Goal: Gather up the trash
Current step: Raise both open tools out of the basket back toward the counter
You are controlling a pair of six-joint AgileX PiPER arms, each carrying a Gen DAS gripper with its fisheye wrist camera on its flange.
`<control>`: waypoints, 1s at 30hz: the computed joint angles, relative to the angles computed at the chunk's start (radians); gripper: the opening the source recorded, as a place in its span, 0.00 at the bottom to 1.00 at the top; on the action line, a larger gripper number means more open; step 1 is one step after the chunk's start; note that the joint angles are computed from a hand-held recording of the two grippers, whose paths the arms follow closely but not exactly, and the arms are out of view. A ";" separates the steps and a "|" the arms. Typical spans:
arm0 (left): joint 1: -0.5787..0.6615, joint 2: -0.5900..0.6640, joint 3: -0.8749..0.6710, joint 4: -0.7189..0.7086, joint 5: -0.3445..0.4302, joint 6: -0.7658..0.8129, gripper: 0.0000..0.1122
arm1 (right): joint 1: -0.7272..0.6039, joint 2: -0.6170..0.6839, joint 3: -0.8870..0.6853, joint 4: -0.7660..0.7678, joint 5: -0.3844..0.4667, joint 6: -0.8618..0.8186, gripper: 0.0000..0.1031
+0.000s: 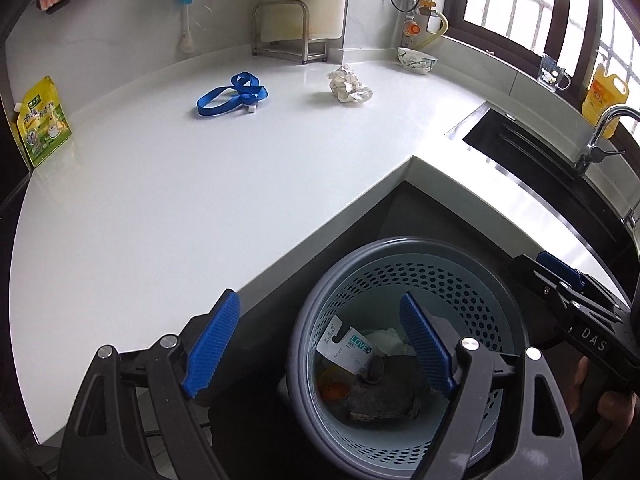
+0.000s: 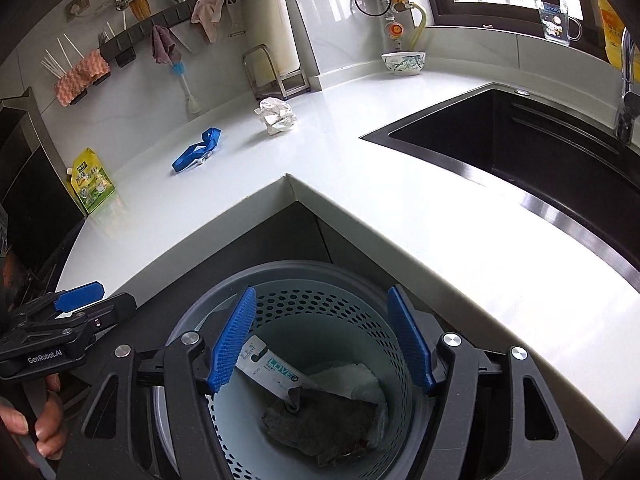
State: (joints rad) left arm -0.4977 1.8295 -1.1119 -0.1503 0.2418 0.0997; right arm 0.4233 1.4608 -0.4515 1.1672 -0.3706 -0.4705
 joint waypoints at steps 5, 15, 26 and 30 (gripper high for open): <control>0.012 0.004 -0.016 -0.088 -0.013 0.096 0.72 | -0.008 -0.002 -0.035 0.100 0.006 -0.115 0.63; 0.047 -0.001 -0.039 -0.352 -0.028 0.378 0.73 | 0.006 -0.004 -0.120 0.308 -0.001 -0.376 0.63; 0.070 0.027 -0.097 -0.382 -0.025 0.408 0.73 | -0.079 0.017 -0.214 0.304 0.072 -0.444 0.64; 0.072 0.043 -0.130 -0.347 -0.013 0.377 0.73 | -0.107 0.024 -0.255 0.363 0.090 -0.533 0.64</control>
State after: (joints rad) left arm -0.4262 1.8726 -1.2421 -0.4971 0.2287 0.4766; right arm 0.3159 1.4850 -0.7065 1.5300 -0.2802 -1.0031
